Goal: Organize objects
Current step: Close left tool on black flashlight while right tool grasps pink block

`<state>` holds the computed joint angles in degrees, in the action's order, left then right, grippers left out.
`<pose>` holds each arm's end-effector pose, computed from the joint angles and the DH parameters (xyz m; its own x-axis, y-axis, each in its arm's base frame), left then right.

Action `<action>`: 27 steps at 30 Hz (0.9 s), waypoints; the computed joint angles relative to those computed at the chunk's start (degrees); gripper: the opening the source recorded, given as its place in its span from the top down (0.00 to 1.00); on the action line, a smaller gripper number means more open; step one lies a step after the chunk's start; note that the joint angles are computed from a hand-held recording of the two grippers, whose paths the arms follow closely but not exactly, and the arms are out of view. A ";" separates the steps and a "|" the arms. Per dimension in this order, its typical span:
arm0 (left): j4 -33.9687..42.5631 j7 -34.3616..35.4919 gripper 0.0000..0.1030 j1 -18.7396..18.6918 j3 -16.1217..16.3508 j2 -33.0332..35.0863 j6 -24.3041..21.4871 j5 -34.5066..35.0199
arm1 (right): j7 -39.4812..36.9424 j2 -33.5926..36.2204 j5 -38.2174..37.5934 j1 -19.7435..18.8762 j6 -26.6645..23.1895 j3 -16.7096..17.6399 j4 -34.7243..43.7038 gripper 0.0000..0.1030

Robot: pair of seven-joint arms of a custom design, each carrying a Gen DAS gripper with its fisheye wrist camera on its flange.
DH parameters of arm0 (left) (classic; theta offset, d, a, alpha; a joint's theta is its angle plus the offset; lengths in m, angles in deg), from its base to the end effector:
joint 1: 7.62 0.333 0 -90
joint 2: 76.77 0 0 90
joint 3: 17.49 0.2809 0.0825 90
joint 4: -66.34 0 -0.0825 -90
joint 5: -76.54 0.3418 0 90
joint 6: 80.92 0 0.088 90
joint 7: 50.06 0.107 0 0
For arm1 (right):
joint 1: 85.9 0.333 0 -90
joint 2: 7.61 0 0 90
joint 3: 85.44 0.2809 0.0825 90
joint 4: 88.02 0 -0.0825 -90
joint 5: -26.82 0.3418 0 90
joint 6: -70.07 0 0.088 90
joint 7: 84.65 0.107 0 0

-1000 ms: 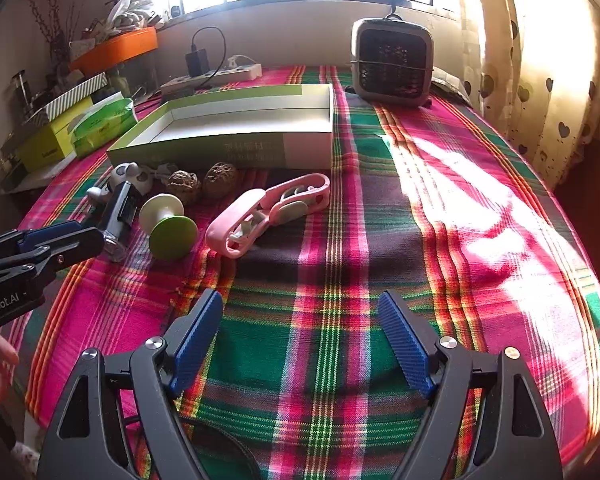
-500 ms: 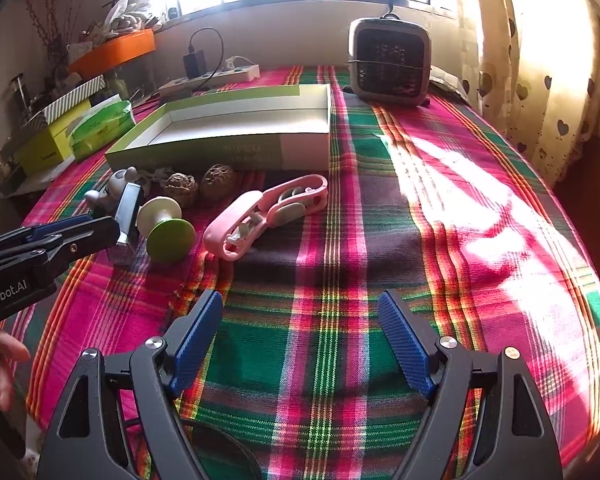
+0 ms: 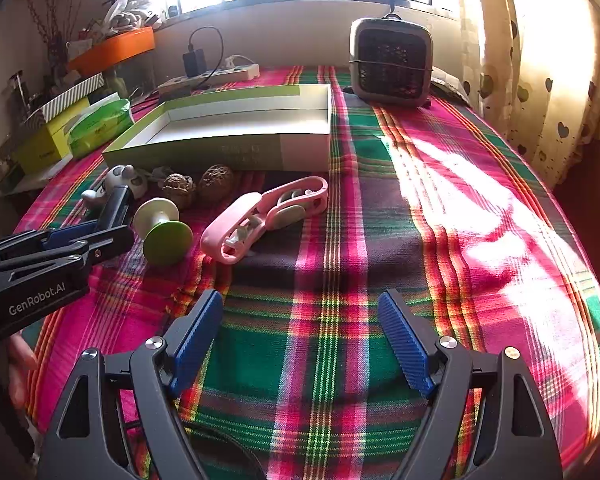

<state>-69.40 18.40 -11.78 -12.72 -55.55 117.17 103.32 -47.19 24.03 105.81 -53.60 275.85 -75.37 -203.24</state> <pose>0.5137 -0.0477 0.2542 -0.1387 -0.9898 0.0329 -0.7653 0.0860 -0.6379 0.4734 0.2568 0.2449 0.1008 -0.9940 -0.0418 -0.7406 -0.0469 -0.6703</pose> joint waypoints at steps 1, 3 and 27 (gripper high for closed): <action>0.35 -1.93 0.62 -1.50 1.89 0.13 -0.10 1.89 | -0.69 0.13 0.71 0.22 -0.03 -0.21 0.36 0.22; 0.74 -2.14 0.62 0.88 -0.07 0.25 -0.29 2.88 | -1.75 0.33 1.71 0.23 -0.01 -0.18 0.94 0.22; 1.21 -2.29 0.74 10.23 -3.67 1.26 2.25 10.25 | -8.73 2.21 8.18 -6.31 2.64 6.54 6.07 0.22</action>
